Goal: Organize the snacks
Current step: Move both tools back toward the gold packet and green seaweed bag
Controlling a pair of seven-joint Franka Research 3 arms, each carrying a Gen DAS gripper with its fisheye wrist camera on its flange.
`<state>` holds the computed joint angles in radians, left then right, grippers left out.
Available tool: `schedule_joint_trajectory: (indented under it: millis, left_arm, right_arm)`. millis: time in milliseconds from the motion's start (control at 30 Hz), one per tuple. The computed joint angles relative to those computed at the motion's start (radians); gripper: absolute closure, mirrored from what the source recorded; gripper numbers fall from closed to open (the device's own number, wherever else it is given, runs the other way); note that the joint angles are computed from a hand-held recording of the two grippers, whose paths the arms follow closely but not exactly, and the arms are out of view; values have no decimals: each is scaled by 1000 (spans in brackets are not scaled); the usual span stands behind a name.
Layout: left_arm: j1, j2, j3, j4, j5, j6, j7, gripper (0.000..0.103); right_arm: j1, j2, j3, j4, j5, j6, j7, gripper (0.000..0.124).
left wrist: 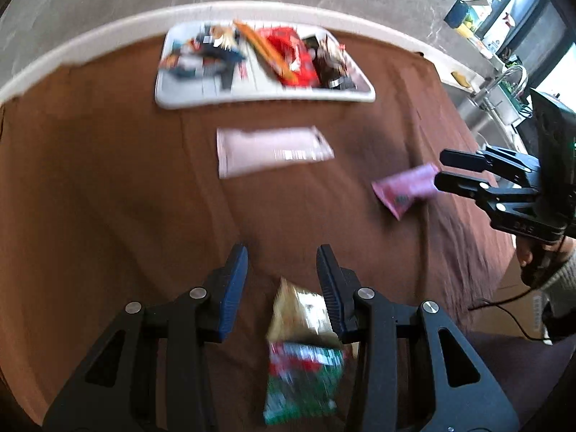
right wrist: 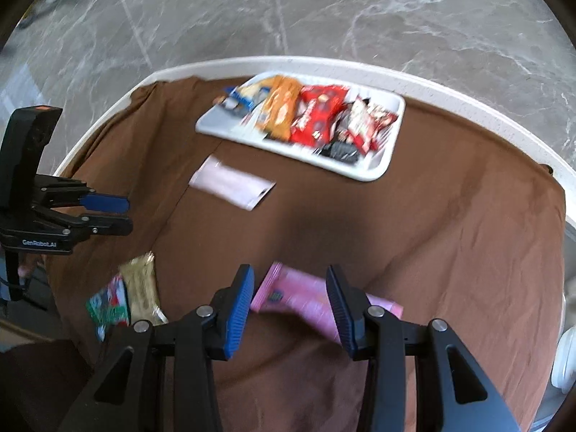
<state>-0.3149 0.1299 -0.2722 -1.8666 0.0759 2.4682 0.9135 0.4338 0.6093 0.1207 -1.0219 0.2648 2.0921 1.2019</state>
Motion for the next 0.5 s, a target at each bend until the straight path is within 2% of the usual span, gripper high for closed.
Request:
schedule_joint_trajectory:
  millis: [167, 500]
  left_arm:
    - [-17, -82, -17, -112, -42, -7, -6, 65]
    - [-71, -138, -36, -200, -66, -63, 26, 65]
  right_arm:
    - [-4, -83, 14, -139, 19, 41, -43, 78]
    - [14, -166, 54, -278, 84, 21, -171, 77]
